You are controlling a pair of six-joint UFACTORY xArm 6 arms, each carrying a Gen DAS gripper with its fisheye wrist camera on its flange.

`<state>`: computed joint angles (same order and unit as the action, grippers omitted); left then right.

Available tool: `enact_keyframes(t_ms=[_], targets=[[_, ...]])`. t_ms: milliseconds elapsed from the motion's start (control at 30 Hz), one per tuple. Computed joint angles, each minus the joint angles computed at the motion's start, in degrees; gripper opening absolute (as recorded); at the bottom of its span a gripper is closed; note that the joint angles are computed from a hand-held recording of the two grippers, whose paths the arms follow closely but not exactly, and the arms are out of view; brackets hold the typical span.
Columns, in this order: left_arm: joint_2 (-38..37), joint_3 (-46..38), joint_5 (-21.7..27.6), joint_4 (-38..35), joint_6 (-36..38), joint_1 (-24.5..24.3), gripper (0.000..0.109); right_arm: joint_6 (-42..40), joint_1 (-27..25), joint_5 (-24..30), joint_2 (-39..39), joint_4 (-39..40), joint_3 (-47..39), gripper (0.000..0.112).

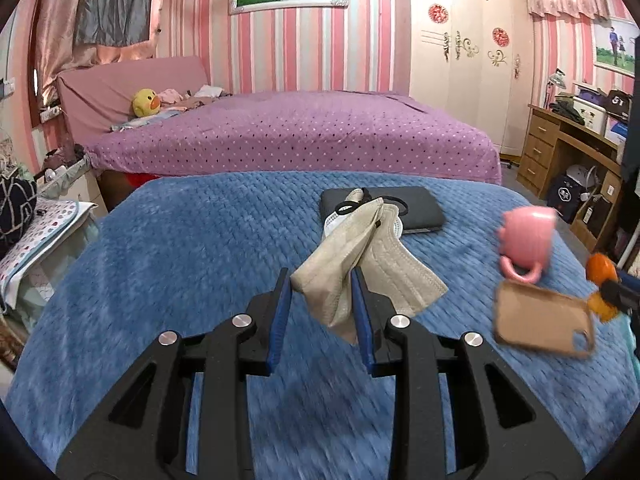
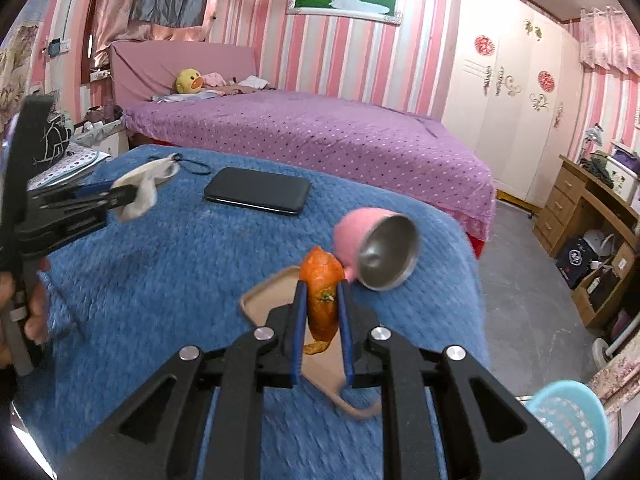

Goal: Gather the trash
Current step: 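Carry the tissue and orange over the blue basket and open both tools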

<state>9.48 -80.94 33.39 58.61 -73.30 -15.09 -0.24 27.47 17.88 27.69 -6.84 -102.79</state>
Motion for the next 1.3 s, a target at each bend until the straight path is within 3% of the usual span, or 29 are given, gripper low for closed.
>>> enact_keyframes(t_ms=[333, 633, 967, 1300], targets=[[-5.6, 4.8, 5.3, 2.4, -5.9, -9.4, 0.028, 6.3, -6.1, -8.4, -15.5, -4.2, 19.8, 0.015], [1.9, -5.0, 4.4, 1.4, -6.1, -16.8, 0.029, 5.4, -15.7, -12.2, -24.3, -2.3, 30.6, 0.015], [18.0, -22.8, 0.9, -7.1, 3.0, -22.9, 0.029, 0.4, -24.8, -13.7, -27.6, 4.1, 36.4, 0.015], [41.3, -56.0, 7.8, -23.9, 22.4, -27.5, 0.031, -3.3, -27.9, -12.9, -24.5, 9.1, 35.3, 0.015]])
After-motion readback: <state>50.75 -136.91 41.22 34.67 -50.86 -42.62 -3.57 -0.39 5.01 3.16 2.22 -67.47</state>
